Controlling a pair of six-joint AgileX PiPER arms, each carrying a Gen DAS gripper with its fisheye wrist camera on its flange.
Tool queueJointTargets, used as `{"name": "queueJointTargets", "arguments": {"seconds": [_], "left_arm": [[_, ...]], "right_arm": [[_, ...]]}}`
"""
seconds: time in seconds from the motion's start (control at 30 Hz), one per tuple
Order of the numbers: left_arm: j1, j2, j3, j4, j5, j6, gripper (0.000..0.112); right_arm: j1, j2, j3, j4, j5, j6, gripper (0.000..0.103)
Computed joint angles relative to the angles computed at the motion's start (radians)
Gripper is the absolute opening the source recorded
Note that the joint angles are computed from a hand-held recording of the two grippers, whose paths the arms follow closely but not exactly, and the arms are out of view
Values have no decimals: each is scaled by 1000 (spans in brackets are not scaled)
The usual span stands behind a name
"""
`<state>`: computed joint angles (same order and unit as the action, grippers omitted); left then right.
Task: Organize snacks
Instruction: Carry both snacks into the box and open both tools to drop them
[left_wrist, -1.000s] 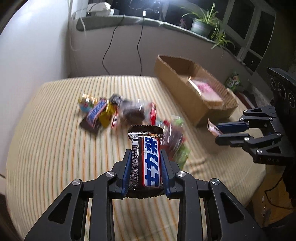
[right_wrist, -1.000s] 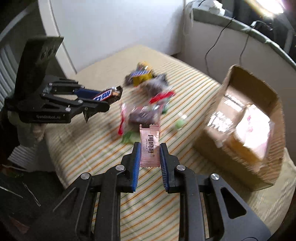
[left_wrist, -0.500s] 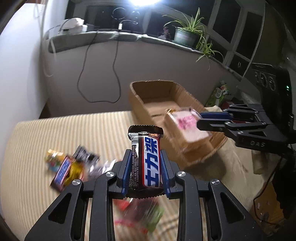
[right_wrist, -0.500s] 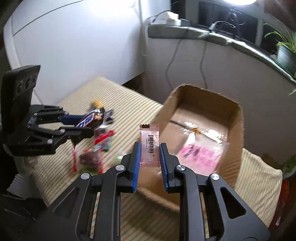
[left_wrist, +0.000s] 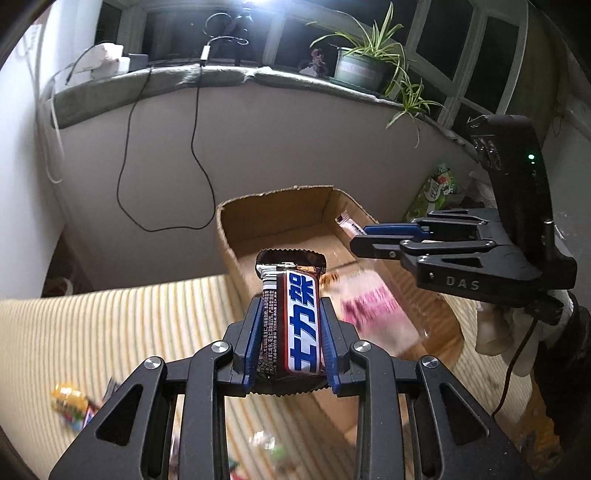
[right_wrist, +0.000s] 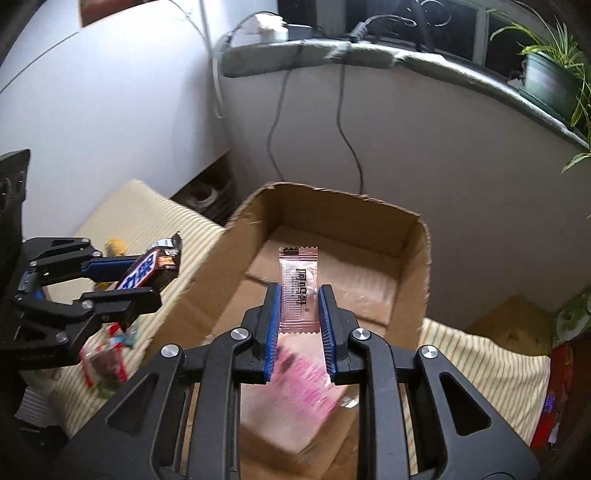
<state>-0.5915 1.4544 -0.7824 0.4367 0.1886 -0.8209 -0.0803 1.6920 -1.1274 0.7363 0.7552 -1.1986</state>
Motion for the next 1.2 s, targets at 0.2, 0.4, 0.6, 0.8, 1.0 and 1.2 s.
{"name": "queueJointTargets", "arguments": {"seconds": [0.2,0.4,0.6,0.8,1.0,1.2], "left_arm": [[17,93,-86,-95,7,121,27],[30,155,-137,-187,14,227,27],[21,192,-168,-175,21,224,27],[14,208,-184,-142,30,190,35],[7,201,-181,-50,43,98,46],[-1,178,-165,6,49,38,46]], "right_arm": [[19,107,-118,-74,-14,100,21],[28,178,-190,-123,-20,155,21],[22,218,-230,-128,-7,171,21],[33,208,-212,-126,-31,177,22],[32,180,-172,-96,-71,148,68],[28,143,-145,-77,-73,133,68]]}}
